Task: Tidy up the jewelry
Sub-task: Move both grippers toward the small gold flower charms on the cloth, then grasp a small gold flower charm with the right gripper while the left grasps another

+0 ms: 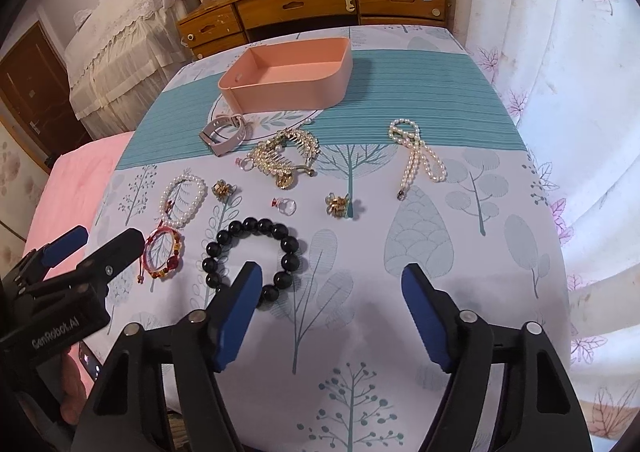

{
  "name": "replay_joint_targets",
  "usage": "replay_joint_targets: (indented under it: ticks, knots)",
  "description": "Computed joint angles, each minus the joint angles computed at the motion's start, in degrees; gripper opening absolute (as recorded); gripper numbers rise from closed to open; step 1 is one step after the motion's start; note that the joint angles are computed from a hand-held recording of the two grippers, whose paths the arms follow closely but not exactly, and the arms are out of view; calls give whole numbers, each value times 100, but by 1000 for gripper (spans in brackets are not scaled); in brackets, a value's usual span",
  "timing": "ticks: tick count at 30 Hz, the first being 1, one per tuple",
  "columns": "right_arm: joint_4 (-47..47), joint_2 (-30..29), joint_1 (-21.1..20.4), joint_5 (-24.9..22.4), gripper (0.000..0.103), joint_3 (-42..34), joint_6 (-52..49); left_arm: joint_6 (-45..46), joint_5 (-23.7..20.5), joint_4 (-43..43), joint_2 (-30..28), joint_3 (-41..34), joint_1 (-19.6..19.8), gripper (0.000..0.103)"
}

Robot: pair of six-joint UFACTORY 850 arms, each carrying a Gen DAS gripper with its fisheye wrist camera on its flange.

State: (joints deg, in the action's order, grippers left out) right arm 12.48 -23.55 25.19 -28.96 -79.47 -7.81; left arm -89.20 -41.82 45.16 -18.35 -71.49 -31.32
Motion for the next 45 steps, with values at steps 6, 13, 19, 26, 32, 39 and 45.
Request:
replay_joint_targets:
  ticks: [6, 13, 19, 26, 32, 39, 45]
  knots:
    - [100, -429, -63, -115, 62, -445, -123, 323, 347, 20, -159, -52, 265, 99]
    - [87, -980, -47, -169, 57, -985, -167, 1587, 1101, -721, -538, -291, 696, 80]
    - [144, -1303, -48, -214, 50, -1243, -243, 2614, 1336, -1234, -880, -601, 857, 70]
    - [143, -1628, -27, -286, 44, -1508, -227, 3307, 1353, -1562, -1255, -961, 847, 66]
    - [-131, -1776, 57, -187, 29, -1658, -50, 3800, 1441, -1942, -1344, -1065, 934, 52]
    - [-558, -1756, 121, -40, 18, -1596, 247, 4108, 1424, -2022, -1353, -1080, 942, 45]
    - [-352, -1709, 103, -64, 18, -1527, 41, 4415, 1297, -2185, -1475, -1225, 963, 33]
